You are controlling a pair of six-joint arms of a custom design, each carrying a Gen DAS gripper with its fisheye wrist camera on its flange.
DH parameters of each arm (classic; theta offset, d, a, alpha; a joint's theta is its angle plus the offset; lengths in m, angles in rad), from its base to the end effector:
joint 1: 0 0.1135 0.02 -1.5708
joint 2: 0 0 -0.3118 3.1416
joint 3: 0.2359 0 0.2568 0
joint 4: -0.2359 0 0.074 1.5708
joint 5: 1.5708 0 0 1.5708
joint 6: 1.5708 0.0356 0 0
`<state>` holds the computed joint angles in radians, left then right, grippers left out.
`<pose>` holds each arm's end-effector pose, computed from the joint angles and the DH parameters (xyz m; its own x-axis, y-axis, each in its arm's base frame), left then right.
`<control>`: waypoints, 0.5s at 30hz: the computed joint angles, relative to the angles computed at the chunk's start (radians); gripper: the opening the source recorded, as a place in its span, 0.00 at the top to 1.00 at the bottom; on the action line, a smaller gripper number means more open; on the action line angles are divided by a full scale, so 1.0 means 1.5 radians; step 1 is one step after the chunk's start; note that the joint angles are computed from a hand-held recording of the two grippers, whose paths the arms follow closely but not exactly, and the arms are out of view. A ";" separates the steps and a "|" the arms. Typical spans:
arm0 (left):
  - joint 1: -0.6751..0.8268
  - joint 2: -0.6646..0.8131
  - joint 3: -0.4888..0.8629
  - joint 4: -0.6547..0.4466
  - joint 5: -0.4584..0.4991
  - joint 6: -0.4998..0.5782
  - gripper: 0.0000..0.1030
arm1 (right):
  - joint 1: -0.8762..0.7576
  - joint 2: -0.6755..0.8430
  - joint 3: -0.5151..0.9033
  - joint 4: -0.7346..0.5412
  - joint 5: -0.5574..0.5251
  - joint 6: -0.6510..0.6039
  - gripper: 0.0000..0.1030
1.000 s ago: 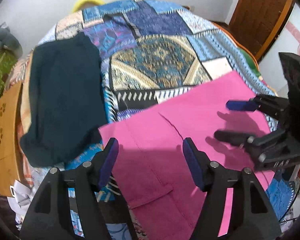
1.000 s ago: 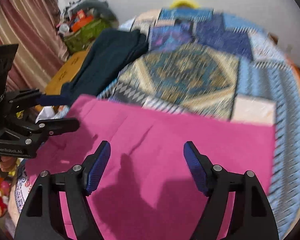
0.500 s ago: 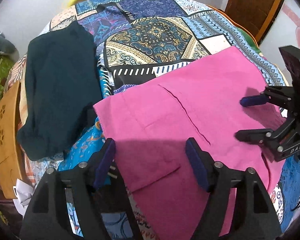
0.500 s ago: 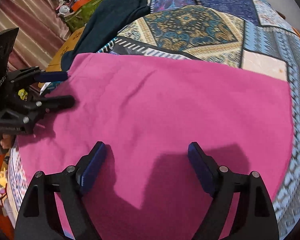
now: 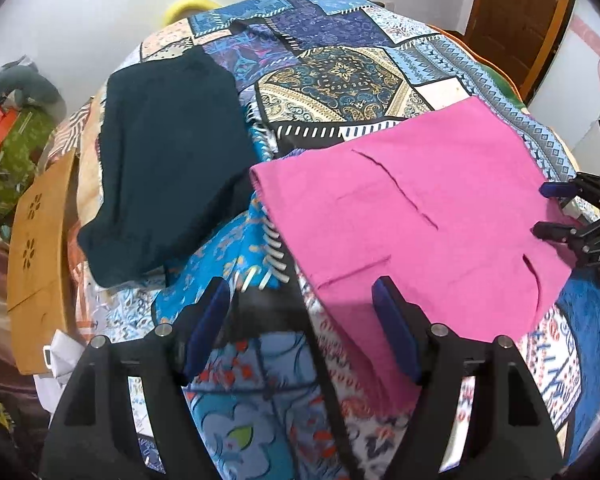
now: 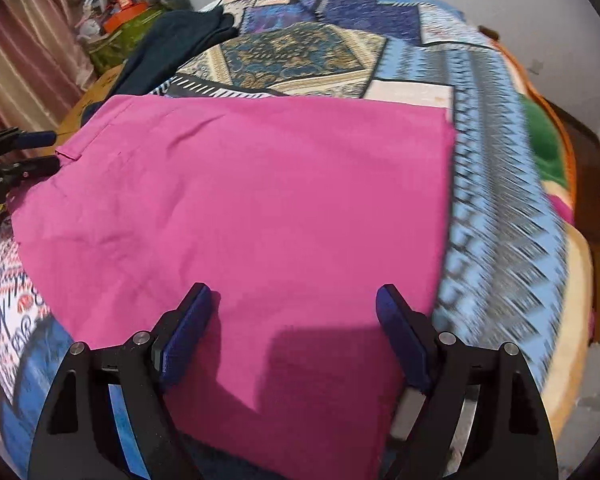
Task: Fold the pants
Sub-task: 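Release both grippers and smooth the folded trousers flat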
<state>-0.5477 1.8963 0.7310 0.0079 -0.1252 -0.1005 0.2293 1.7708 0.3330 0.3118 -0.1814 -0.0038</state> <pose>0.2732 -0.1614 0.1031 -0.8254 0.3869 -0.4112 0.3930 0.9166 0.0735 0.2142 0.0566 0.0812 -0.8779 -0.2087 -0.4309 -0.3025 0.9394 0.1612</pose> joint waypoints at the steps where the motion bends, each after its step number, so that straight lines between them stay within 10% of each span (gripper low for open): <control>1: 0.002 -0.006 -0.006 0.000 0.001 -0.001 0.28 | -0.007 -0.006 -0.007 0.001 -0.001 -0.001 0.21; 15: -0.001 -0.166 -0.078 -0.024 0.012 -0.123 0.28 | -0.029 -0.158 -0.086 -0.001 0.021 0.071 0.21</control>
